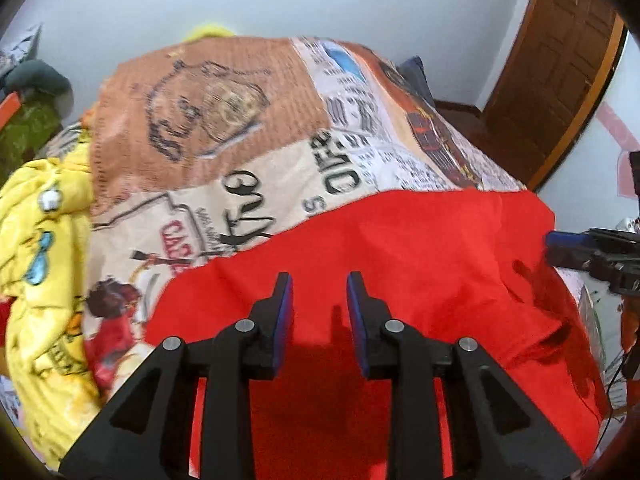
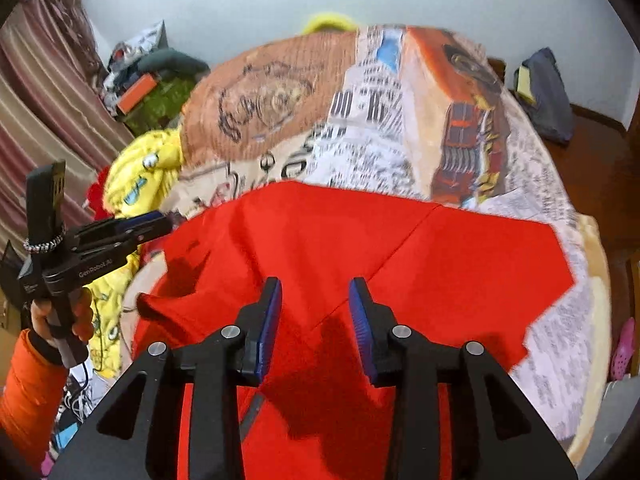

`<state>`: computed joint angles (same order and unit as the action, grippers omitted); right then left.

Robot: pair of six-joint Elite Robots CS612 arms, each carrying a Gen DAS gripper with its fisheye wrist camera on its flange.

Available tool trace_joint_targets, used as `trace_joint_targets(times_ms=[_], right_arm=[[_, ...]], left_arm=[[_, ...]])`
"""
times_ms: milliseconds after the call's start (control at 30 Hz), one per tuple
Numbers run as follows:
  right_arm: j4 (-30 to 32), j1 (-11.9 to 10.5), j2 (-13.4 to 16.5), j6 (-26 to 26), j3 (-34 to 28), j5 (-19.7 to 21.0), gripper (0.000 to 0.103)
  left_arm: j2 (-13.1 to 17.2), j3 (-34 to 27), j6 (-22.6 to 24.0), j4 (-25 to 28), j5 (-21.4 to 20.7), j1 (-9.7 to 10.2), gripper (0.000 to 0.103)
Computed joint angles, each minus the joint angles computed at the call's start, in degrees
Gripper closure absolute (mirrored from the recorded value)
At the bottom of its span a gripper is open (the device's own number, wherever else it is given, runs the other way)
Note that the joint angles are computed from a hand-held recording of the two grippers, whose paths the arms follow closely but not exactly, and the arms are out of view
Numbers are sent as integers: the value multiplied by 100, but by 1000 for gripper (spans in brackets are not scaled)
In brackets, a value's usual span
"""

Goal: Fold large clothes

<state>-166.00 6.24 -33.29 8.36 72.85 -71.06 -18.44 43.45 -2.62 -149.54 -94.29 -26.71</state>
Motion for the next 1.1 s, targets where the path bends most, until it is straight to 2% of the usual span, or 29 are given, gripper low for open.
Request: trace_joint_targets(times_ms=[67, 200, 267, 300, 333, 367, 433, 533, 633, 700, 833, 967, 1100], right_arm=[[307, 40, 132, -102, -192, -30, 71], [787, 82, 248, -355, -306, -197, 71], [893, 109, 255, -475, -275, -464, 71], [872, 119, 240, -577, -216, -570, 69], [779, 122, 219, -618, -151, -615, 63], [659, 126, 175, -640, -45, -709, 60], [570, 140, 86, -620, 128, -961, 47], [462, 106, -11, -568, 359, -1122, 42], [338, 41, -94, -403, 557, -1046, 39], [315, 2, -173, -262, 704, -1058, 38], [513, 10, -244, -197, 795, -1425, 38], [413, 3, -361, -201, 1048, -1630, 38], [229, -18, -498, -31, 1318, -1660, 38]], left_arm=[[99, -117, 77, 134, -86, -38, 76], [94, 47, 395, 260, -132, -121, 73], [33, 280, 650, 231, 123, -182, 57], [-3, 401, 747, 181, 259, -208, 55], [-50, 554, 840, 58, 402, -233, 51], [-129, 818, 893, -305, 570, -257, 47], [-236, 1116, 779, -716, 719, -259, 37], [-323, 1286, 372, -819, 578, -187, 27], [-402, 1411, -112, -733, 241, -79, 20], [-463, 1524, -223, -737, 137, -44, 20], [-597, 1797, -353, -889, 163, -7, 17], [-711, 2018, -433, -953, 332, 13, 17], [-848, 2278, -612, -974, 496, 49, 18]])
